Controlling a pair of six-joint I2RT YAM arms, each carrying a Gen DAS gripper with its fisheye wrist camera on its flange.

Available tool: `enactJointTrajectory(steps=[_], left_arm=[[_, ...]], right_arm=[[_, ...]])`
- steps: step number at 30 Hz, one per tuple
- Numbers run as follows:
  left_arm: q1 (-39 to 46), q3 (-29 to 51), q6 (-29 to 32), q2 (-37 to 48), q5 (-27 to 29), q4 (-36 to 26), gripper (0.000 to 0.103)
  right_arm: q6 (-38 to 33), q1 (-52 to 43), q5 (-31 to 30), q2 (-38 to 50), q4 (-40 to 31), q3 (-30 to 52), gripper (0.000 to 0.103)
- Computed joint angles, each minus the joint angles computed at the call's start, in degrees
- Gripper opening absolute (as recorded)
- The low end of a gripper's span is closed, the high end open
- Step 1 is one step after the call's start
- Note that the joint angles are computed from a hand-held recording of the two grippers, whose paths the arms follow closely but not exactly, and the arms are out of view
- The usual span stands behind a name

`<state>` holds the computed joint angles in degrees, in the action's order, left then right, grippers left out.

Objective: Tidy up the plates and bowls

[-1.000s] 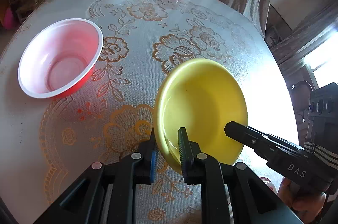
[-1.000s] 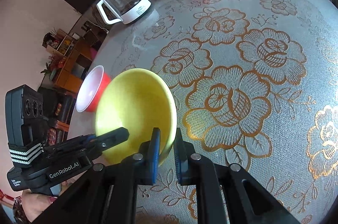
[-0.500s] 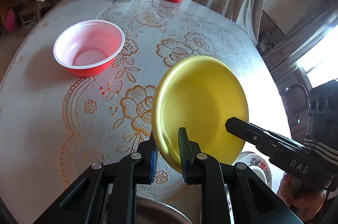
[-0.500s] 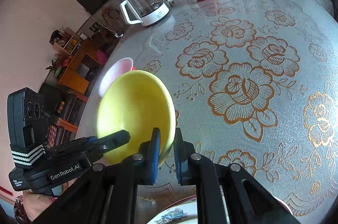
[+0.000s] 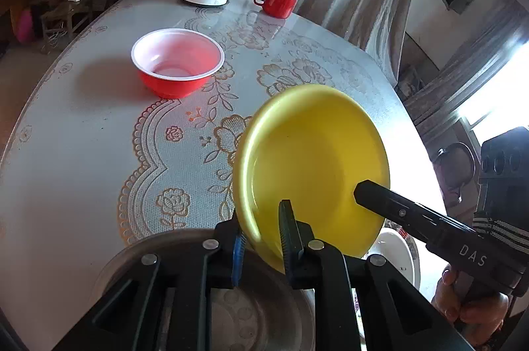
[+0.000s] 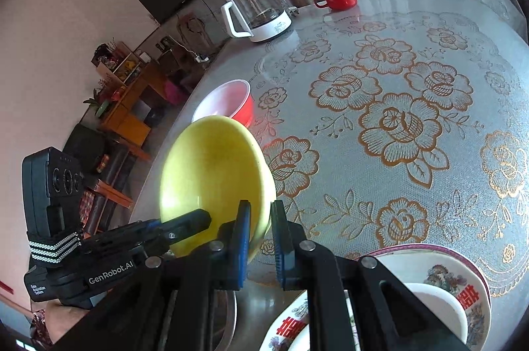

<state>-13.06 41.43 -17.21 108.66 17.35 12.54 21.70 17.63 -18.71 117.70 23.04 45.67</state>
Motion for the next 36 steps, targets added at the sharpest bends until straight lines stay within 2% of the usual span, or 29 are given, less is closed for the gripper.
enactJointTrajectory(steps=[8,14,19,23,33,36], left_arm=[[1.11,-9.06,0.78,-7.08,-0.48,5.00,0.018],[2.75,-13.76,0.16,-9.19,0.90,8.58,0.018],[2.60,-17.27,1.36,-11.35,-1.08,10.23,0.019],[1.91,-18.75,2.69,-10.32,-3.67,11.34,0.019],[2.14,-22.11,3.79,-7.16,-6.10,17.04,0.019],[1.52,-23.06,4.21,-6.96,-7.06,18.20,0.023]], right_arm=[[2.68,3.20,-0.12,-2.90,5.09,-5.87,0.012],[4.35,5.17,-0.51,-4.49,8.84,-9.45,0.012],[5.85,7.30,-0.45,-4.58,11.52,-11.44,0.012],[7.73,8.70,-1.03,-2.80,13.81,-12.24,0.012],[10.57,11.68,-0.52,2.37,15.52,-11.25,0.012],[11.00,12.37,-0.22,2.79,15.74,-11.35,0.014]])
